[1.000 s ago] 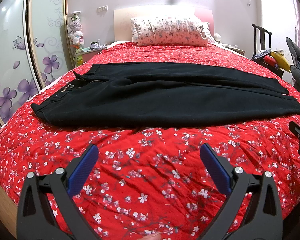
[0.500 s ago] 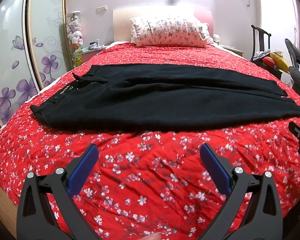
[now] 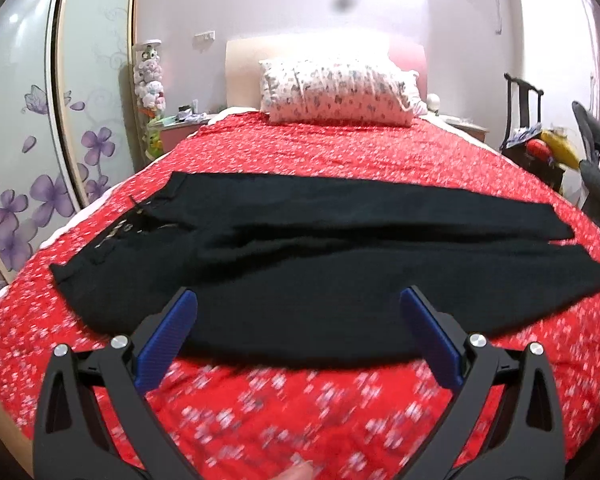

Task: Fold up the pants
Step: 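Lower the right gripper onto the pant leg hem and close it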

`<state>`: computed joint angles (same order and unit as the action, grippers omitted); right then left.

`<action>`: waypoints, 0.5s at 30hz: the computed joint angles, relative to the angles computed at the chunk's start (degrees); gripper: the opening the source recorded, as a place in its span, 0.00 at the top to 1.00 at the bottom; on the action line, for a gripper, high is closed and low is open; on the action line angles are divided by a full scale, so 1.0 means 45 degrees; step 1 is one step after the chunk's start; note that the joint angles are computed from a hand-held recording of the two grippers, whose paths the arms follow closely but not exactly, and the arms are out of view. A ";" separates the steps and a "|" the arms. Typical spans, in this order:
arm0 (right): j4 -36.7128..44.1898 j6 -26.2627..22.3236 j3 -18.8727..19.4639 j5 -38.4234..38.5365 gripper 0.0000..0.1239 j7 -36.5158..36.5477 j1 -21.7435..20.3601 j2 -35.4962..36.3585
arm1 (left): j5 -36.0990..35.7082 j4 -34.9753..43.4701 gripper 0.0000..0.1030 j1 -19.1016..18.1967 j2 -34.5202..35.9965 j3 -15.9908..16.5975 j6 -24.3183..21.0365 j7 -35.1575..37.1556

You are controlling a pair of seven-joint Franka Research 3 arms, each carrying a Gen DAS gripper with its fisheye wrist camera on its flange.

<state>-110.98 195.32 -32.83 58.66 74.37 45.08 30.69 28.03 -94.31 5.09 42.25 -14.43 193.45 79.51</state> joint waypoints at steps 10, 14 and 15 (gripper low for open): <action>0.5255 -0.6736 -0.1525 -0.2516 0.18 0.1749 -0.3763 0.3198 | -0.1152 0.2808 0.02 -0.0704 0.1694 -0.0376 -0.2524 0.0767; 0.8272 -0.9124 -0.2984 -0.4609 0.18 0.4867 -0.4737 0.5855 | -0.1620 0.3467 0.02 -0.2196 0.1905 0.1458 -0.2696 0.0377; 0.9051 -0.9681 -0.3179 -0.5041 0.18 0.5455 -0.5090 0.6404 | -0.1645 0.3592 0.02 -0.2459 0.1967 0.1789 -0.2744 0.0285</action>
<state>-70.25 151.76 -47.14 35.97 98.92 22.17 59.50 20.63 -78.14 -5.98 51.10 -6.39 181.10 80.79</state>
